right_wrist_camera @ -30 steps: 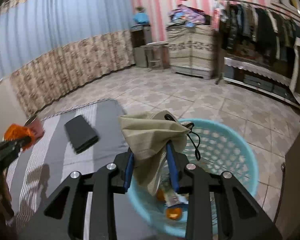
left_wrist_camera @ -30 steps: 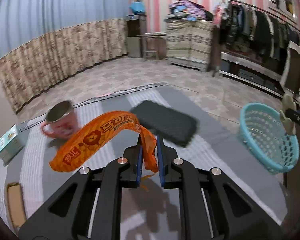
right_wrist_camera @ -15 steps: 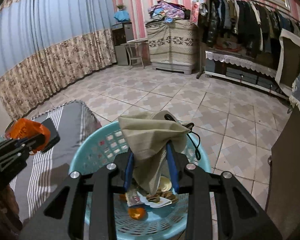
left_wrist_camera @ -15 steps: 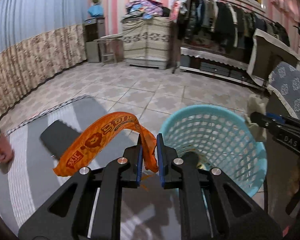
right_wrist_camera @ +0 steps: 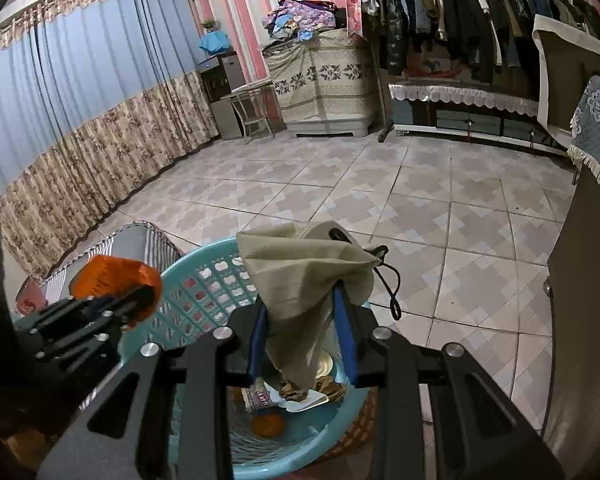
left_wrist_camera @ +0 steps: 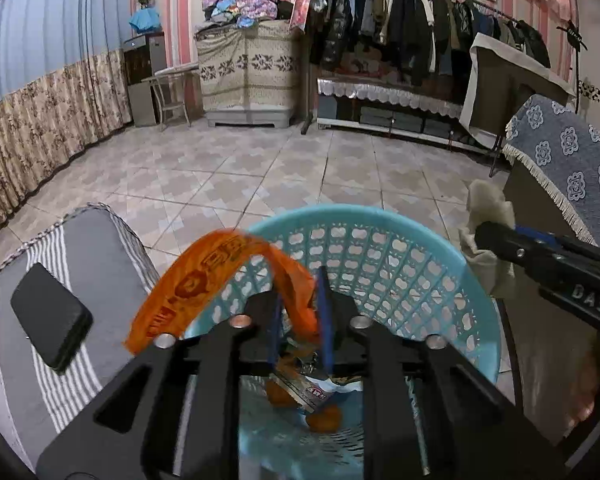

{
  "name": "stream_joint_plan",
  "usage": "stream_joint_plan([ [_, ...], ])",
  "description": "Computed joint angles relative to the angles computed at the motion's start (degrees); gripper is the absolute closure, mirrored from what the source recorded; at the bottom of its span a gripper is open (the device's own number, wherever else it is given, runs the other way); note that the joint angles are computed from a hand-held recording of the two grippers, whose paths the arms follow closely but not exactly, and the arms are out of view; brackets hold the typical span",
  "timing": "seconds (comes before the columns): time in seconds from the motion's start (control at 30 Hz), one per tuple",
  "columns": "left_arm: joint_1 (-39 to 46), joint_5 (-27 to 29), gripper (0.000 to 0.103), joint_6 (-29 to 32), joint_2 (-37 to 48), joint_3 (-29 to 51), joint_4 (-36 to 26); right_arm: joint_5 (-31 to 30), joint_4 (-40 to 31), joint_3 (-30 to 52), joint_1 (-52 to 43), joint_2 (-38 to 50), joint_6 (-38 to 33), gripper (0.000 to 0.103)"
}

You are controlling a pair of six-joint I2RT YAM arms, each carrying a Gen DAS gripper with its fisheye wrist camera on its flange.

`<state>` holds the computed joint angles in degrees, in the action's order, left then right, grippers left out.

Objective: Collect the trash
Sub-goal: 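Open the left gripper to drop the orange snack bag into the basket, then open the right gripper to drop the beige bag into the basket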

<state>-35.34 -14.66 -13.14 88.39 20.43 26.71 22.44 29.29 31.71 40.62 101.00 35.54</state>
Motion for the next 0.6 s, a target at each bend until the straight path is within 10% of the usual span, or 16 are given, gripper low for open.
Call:
stream_joint_plan([
  [0.13, 0.0, -1.8, 0.034, -0.8, 1.6, 0.1, 1.0, -0.1, 0.1, 0.3, -0.1, 0.7, 0.2, 0.072],
  [0.6, 7.9, -5.8, 0.006, 1.6, -15.9, -9.4, -1.5, 0.4, -0.7, 5.6, 2.6, 7.1, -0.3, 0.071],
])
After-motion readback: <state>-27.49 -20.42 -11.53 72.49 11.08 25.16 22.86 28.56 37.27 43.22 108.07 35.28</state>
